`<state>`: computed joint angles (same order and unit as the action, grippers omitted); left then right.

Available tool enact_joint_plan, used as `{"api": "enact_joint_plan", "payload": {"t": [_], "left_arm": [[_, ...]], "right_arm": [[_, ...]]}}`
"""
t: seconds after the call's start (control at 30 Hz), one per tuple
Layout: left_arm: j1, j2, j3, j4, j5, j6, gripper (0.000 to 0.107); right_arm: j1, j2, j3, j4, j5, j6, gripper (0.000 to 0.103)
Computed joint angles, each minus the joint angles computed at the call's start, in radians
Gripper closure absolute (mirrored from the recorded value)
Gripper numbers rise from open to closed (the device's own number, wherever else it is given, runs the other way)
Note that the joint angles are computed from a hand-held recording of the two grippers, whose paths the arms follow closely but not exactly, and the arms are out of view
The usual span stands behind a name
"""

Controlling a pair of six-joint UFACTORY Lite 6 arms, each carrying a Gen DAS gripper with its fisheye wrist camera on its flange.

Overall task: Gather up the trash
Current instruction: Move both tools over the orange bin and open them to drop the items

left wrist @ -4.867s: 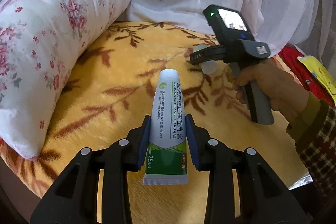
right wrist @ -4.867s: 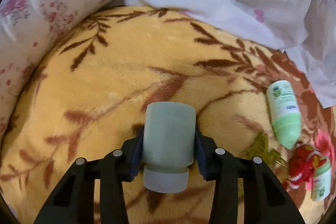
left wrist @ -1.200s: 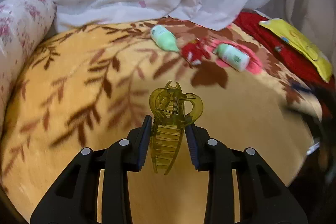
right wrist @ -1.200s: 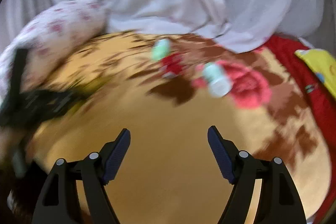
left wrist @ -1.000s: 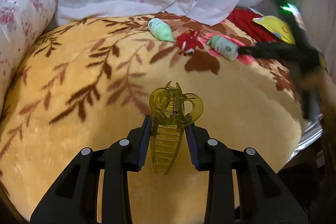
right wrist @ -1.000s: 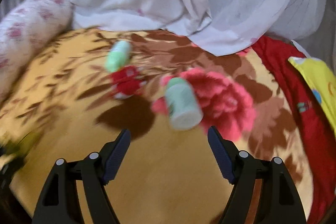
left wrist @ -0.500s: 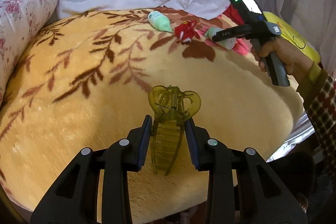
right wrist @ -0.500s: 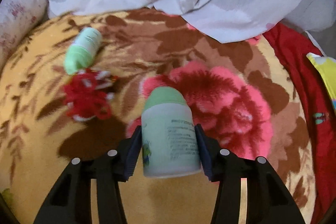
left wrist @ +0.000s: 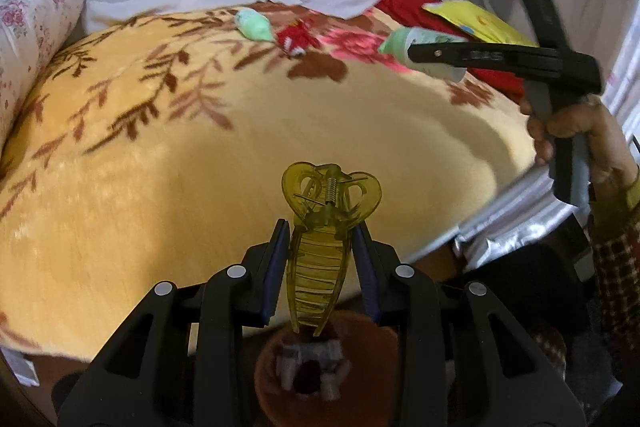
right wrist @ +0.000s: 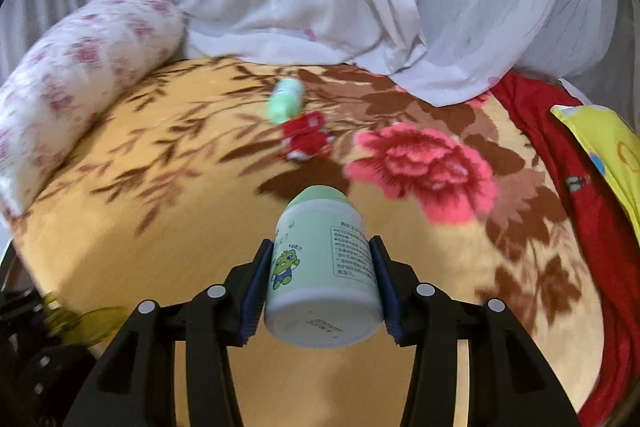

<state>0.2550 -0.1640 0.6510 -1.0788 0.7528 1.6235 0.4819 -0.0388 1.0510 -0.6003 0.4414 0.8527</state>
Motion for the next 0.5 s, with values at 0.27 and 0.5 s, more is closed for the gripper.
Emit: {"api": "enact_joint_plan", "payload": {"t": [0.27, 0.5], "left_arm": [[0.195, -0.134, -0.169, 0.24, 0.144, 0.037, 0.075], [0.311, -0.077, -0.242, 0.383, 0.097, 0.092, 0.075]], "right_arm": [[0.453, -0.304, -0.297, -0.08, 0.146, 0.316, 0.055], [0.666, -0.199, -0.389, -0.055, 0.068, 0.517, 0.055]]}}
